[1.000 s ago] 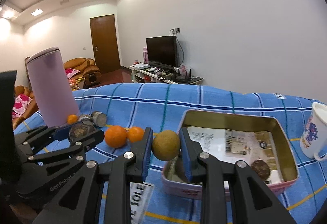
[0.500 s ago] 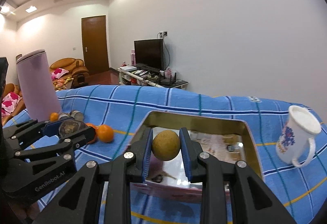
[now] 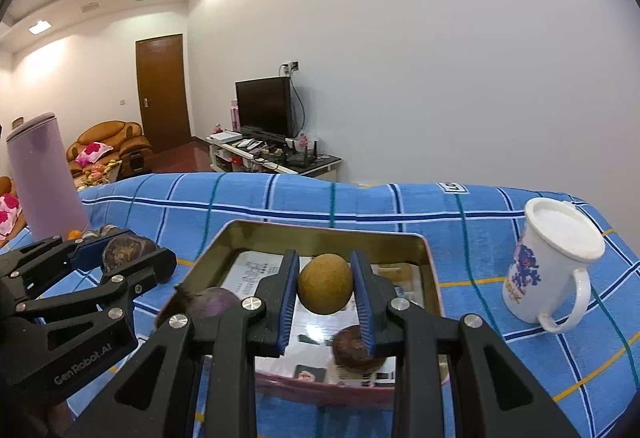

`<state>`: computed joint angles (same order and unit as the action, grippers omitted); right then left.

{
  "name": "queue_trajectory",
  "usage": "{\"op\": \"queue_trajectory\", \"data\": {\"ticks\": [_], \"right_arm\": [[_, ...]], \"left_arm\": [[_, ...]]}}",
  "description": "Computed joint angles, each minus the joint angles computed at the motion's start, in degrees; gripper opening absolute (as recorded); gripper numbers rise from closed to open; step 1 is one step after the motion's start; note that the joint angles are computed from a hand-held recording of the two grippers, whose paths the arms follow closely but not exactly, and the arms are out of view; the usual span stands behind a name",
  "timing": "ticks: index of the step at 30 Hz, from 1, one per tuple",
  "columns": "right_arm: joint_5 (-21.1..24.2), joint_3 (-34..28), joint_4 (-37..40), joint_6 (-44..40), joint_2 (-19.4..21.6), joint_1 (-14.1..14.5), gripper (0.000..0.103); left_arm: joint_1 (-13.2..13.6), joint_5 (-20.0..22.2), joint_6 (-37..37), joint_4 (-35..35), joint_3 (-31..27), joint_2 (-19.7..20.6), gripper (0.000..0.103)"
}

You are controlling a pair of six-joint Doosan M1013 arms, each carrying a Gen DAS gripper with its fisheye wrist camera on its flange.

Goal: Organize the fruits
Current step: 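Carry both fruits over the pink tin box and lower them inside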

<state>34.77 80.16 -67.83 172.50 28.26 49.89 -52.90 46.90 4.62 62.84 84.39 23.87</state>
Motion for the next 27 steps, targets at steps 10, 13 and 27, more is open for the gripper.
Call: {"op": "queue_trajectory", "data": {"ticks": [10,13,27], "right_arm": [[1.4,0.7,0.2,1.6,-0.6,-1.5,0.029],[1.8,1.1,0.2,2.8,-0.9,-2.1,0.029],[2.6,-1.1,9.6,-4.0,0.6,-4.2,0.029]], "left_arm": [[0.2,-1.9,1.9,-1.0,-3.0,2.2,0.045],[0.6,-2.3,2.5,-2.1,-3.8,2.8,0.045],[1.1,-3.0,7.4,-7.7,-8.4,6.3,0.045]]}}
